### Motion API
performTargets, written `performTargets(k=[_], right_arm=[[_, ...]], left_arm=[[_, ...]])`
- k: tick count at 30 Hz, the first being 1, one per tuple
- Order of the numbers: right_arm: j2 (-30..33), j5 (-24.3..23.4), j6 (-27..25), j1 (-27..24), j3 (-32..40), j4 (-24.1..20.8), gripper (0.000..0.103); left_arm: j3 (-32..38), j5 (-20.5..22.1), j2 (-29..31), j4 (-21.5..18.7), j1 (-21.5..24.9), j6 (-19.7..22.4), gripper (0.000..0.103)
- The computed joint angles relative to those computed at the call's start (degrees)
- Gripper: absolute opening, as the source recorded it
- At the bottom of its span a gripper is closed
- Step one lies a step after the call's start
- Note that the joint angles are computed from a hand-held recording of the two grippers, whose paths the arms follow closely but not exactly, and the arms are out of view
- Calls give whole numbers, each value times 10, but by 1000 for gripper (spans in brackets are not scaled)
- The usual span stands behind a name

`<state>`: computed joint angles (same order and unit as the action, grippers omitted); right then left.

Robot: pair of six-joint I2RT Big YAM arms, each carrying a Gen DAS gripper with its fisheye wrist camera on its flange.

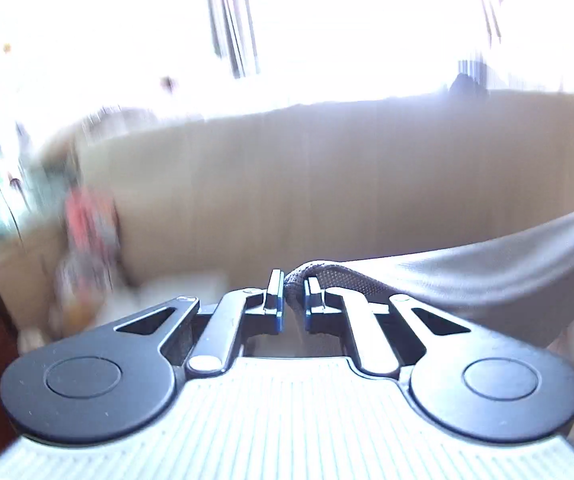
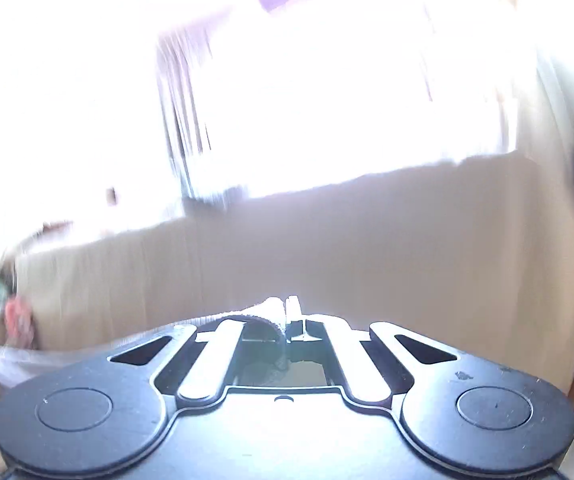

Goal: Fold clothes
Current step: 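Lift the shirt with both grippers and shake it flat onto the rug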

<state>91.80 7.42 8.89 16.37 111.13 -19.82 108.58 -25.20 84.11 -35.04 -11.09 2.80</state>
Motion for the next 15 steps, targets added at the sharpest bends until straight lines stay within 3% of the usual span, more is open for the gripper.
performTargets(k=[4,6,7,10,12,15], right_arm=[[-159,11,-19,35,-173,137,2],[-216,12,-12,50,-257,137,3],[-243,13,-9,58,-295,134,3],[-276,44,27,68,-389,50,3],[-284,69,56,66,-450,-4,3],[-263,62,101,57,-512,-45,3]], left_arm=[[-80,-4,-104,106,-25,19,9],[-144,-14,-152,111,-28,4,9],[-172,-1,-171,92,-23,-19,9],[-266,63,-198,23,3,-97,9],[-334,84,-197,-1,7,-119,9],[-414,89,-167,-21,-4,-143,9]])
